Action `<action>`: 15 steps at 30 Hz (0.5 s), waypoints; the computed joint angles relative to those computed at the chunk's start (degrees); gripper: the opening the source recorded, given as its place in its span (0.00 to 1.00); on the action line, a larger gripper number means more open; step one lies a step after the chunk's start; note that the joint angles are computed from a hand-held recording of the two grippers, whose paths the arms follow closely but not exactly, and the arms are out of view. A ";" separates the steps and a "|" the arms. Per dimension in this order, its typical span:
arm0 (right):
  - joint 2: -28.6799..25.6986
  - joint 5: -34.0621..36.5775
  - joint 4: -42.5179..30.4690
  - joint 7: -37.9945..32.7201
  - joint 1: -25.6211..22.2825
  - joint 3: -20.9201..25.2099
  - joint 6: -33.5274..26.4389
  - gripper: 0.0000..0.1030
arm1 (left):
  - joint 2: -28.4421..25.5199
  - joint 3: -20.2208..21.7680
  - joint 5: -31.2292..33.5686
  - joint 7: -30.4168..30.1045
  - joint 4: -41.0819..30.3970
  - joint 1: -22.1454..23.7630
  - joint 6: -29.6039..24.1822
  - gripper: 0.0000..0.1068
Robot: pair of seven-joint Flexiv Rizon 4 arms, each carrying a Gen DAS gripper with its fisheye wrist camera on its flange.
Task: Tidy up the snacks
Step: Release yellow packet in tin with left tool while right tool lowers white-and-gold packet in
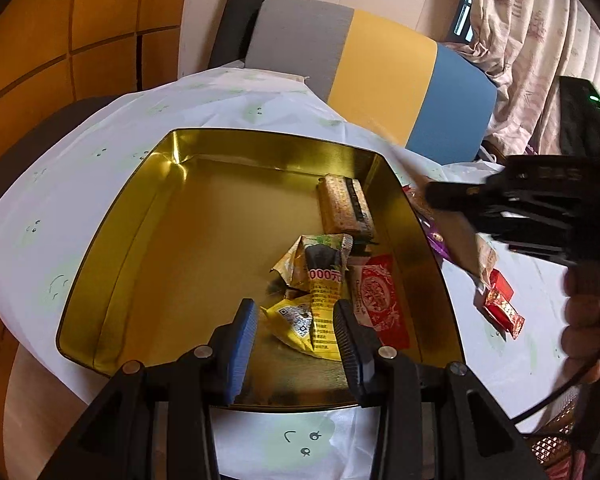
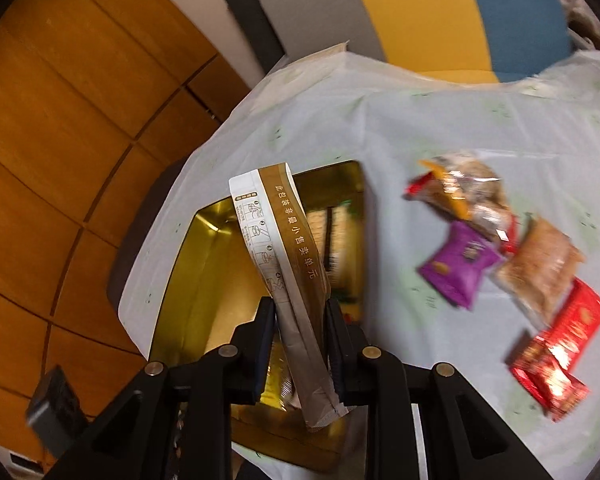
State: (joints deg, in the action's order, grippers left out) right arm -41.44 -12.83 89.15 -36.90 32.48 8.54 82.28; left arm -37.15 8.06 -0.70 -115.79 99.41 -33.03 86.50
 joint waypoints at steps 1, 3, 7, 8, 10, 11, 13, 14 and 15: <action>-1.20 -0.02 -1.78 -0.36 -0.25 0.83 -1.27 0.28 | 0.03 -0.05 0.00 -0.04 0.13 0.07 0.10 0.37; -3.16 -0.25 -4.29 -1.26 -0.08 1.49 -3.05 0.28 | 0.13 -0.03 -0.02 -0.07 0.42 0.17 0.04 0.37; -4.27 0.18 -4.82 -2.72 0.12 1.96 -4.12 0.28 | 0.13 -0.23 -0.18 -0.22 0.63 0.51 0.00 0.37; -4.04 0.07 -4.21 -2.76 0.52 1.40 -3.95 0.28 | 0.10 -0.24 -0.20 -0.23 0.55 0.48 -0.10 0.37; -2.86 0.01 -1.91 -2.93 0.93 0.68 -2.61 0.28 | 0.01 -0.35 -0.08 -0.03 0.29 0.46 -0.25 0.37; -2.40 -0.22 -1.06 -2.91 1.27 0.17 -1.94 0.28 | -0.02 -0.35 0.01 0.08 0.14 0.37 -0.41 0.37; -1.16 -0.98 1.09 -2.85 2.09 -1.25 -0.24 0.28 | -0.05 -0.44 0.22 0.27 -0.09 0.25 -0.55 0.37; -0.50 -1.49 2.02 -2.80 2.47 -1.98 0.28 0.28 | -0.03 -0.37 0.37 0.33 -0.22 0.06 -0.66 0.37; 0.19 -2.22 3.13 -2.51 3.28 -3.24 0.97 0.28 | -0.03 -0.33 0.49 0.38 -0.32 -0.01 -0.72 0.37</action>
State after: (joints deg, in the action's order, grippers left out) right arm -41.26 -15.05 92.28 -39.40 35.76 5.30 83.26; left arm -37.18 7.73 -0.22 -115.40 99.09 -33.04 85.78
